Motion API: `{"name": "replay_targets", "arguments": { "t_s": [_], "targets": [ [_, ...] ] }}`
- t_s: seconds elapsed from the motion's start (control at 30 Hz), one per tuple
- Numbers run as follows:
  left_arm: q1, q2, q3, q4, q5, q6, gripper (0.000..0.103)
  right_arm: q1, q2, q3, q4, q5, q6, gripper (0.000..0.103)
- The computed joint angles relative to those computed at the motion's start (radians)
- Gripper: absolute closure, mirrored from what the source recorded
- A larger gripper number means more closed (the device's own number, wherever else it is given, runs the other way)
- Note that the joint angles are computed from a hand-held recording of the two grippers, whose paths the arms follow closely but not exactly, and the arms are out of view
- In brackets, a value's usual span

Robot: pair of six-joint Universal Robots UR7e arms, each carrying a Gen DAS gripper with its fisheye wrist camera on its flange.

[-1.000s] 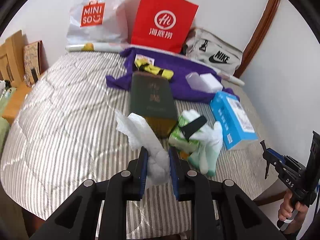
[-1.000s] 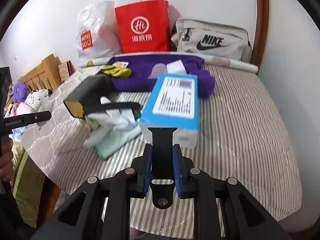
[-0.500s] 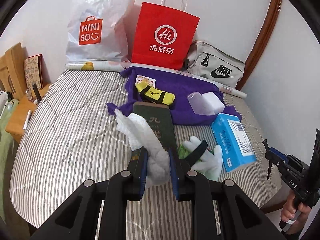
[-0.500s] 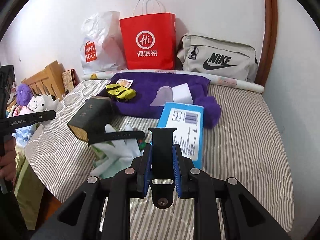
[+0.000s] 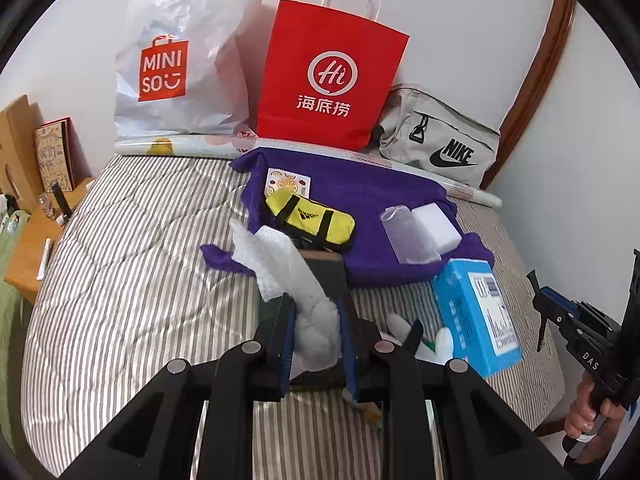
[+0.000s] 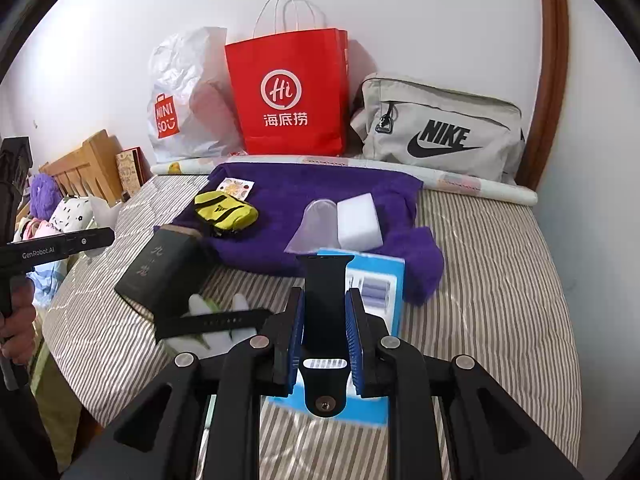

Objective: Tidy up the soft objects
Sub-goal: 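Release the tissue onto the pouch with the left tool while the right tool drops the strap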

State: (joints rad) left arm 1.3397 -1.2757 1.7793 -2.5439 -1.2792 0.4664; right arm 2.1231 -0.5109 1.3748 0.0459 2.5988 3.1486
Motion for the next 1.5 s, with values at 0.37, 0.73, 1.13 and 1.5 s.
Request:
{"name": "replay_targets", "arguments": {
  "t_s": [0.37, 0.73, 1.13, 1.5],
  "targets": [
    [-0.004, 0.135, -0.155, 0.074, 0.007, -0.037, 0.083, -0.091, 0.019, -0.108, 0.042, -0.082, -0.077, 0.083],
    [-0.017, 0.295, -0.345, 0.16, 0.026, -0.078, 0.083, -0.171, 0.096, -0.321, 0.159, -0.129, -0.162, 0.083],
    [-0.015, 0.454, -0.529, 0.259, 0.053, -0.106, 0.083, -0.23, 0.205, -0.572, 0.354, -0.169, -0.176, 0.083],
    [-0.019, 0.526, -0.613, 0.295, 0.096, -0.102, 0.082, -0.273, 0.324, -0.825, 0.551, -0.135, -0.123, 0.083]
  ]
}}
